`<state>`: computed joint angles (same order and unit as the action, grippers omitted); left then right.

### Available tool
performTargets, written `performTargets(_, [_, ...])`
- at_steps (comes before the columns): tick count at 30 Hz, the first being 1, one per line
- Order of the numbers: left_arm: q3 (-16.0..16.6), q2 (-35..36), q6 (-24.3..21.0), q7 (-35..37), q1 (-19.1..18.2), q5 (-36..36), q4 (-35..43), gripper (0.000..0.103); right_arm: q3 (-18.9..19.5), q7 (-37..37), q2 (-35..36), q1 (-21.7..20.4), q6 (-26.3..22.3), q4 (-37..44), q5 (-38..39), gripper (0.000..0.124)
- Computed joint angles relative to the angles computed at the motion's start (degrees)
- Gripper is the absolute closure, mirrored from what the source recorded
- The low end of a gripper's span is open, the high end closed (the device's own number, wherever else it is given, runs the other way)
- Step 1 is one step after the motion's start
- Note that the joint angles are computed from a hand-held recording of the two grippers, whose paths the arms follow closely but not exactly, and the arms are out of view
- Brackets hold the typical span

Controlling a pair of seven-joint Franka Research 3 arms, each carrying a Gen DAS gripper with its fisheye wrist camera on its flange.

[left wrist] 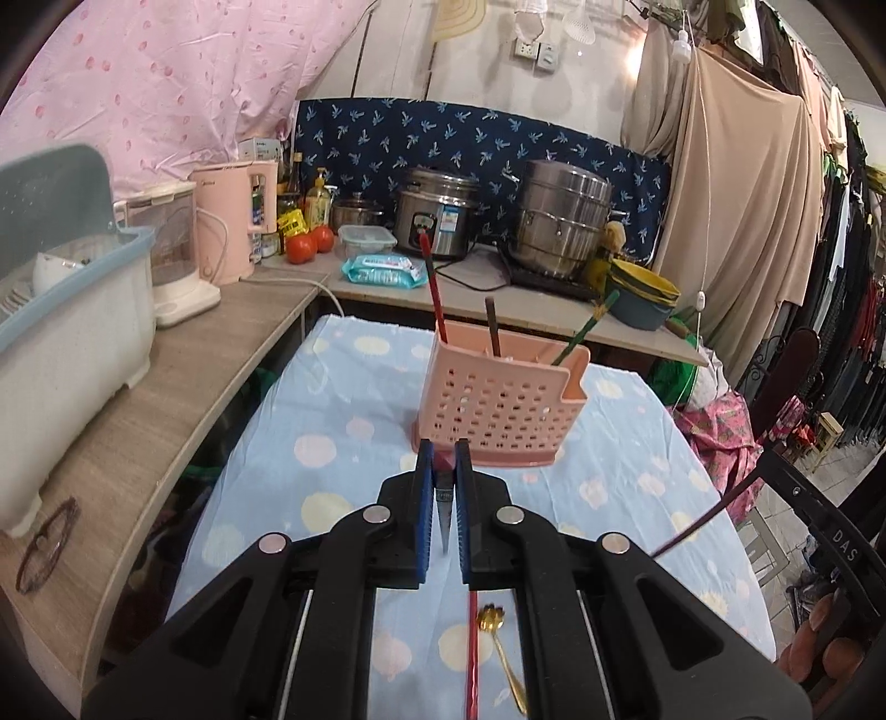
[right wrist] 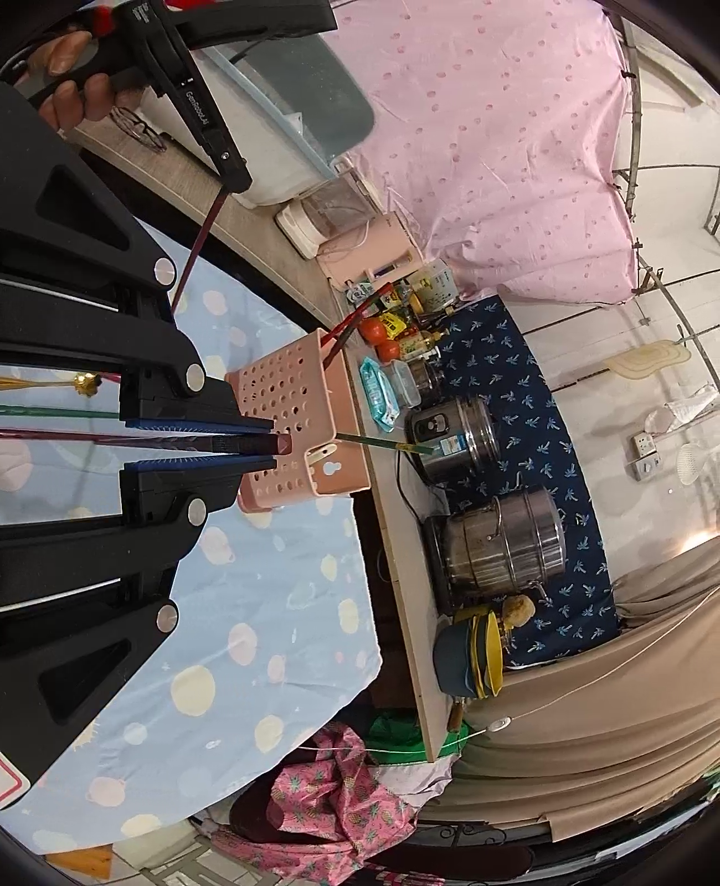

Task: Organize utensils
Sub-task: 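Lift both dark red chopsticks, lower them into the pink holder, open both tools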

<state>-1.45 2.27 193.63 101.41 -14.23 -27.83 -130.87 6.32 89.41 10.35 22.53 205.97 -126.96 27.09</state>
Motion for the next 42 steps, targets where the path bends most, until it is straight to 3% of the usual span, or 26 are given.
performTargets(4, [-0.7,0.9,0.1,-3.7,1.8,5.0,2.9,0.096,0.6,2.5,1.0,-2.0,-0.6,2.9,-3.8,0.117])
performTargets(7, [-3.7,1.6,-0.2,-12.1,7.0,15.0,5.1,0.096,0.9,4.3,2.1,-3.1,-0.5,5.4,-6.3,0.117])
performTargets(8, [-3.3,2.0,-0.2,-13.2,7.0,16.6,6.0,0.096,1.2,5.2,2.6,-3.8,-0.5,6.5,-7.6,0.117])
performTargets(11, [3.3,3.3,-0.1,-9.6,-0.1,13.1,9.8,0.096,2.0,7.8,4.3,-5.4,-0.3,9.9,-10.9,0.117])
performTargets(14, [6.0,4.9,0.6,-9.6,-2.6,13.4,13.8,0.096,0.7,6.3,6.5,-4.1,0.2,14.5,-10.3,0.117])
performTargets(15, [5.8,5.4,0.7,-10.0,-2.3,13.9,15.1,0.096,0.3,5.3,7.2,-3.5,0.2,16.0,-9.8,0.117])
performTargets(18, [-0.1,7.1,0.4,-16.6,4.8,21.7,19.5,0.096,-0.4,3.1,9.6,-2.6,-0.8,21.3,-8.8,0.117])
performTargets(22, [-0.7,10.2,0.8,-20.5,5.9,25.9,26.0,0.096,-2.0,-0.6,13.0,-1.0,-1.9,28.3,-6.0,0.117])
performTargets(27, [4.0,15.3,1.9,-23.3,2.0,27.0,34.2,0.096,-1.7,-1.2,18.0,-1.8,-3.3,37.5,-4.3,0.117])
performTargets(29, [2.0,17.8,1.3,-25.8,4.4,29.2,38.0,0.096,-2.0,-1.1,20.3,-1.8,-3.9,41.2,-3.7,0.117])
performTargets(30, [2.9,18.7,0.7,-26.5,3.8,29.3,39.3,0.096,-2.7,-1.6,21.4,-1.2,-4.2,42.9,-2.9,0.117])
performTargets(33, [11.6,22.8,-1.2,-28.1,-2.8,27.6,44.3,0.096,-4.1,-2.5,24.4,-0.4,-4.8,47.4,-1.2,0.117])
performTargets(35, [14.1,24.4,-2.7,-29.6,-4.3,28.0,45.8,0.096,-5.6,-3.1,26.8,0.6,-6.3,50.8,0.5,0.117])
performTargets(42, [11.6,28.4,-6.7,-34.0,-0.9,33.0,48.2,0.096,-7.9,-2.7,31.3,1.8,-12.2,55.1,1.1,0.117])
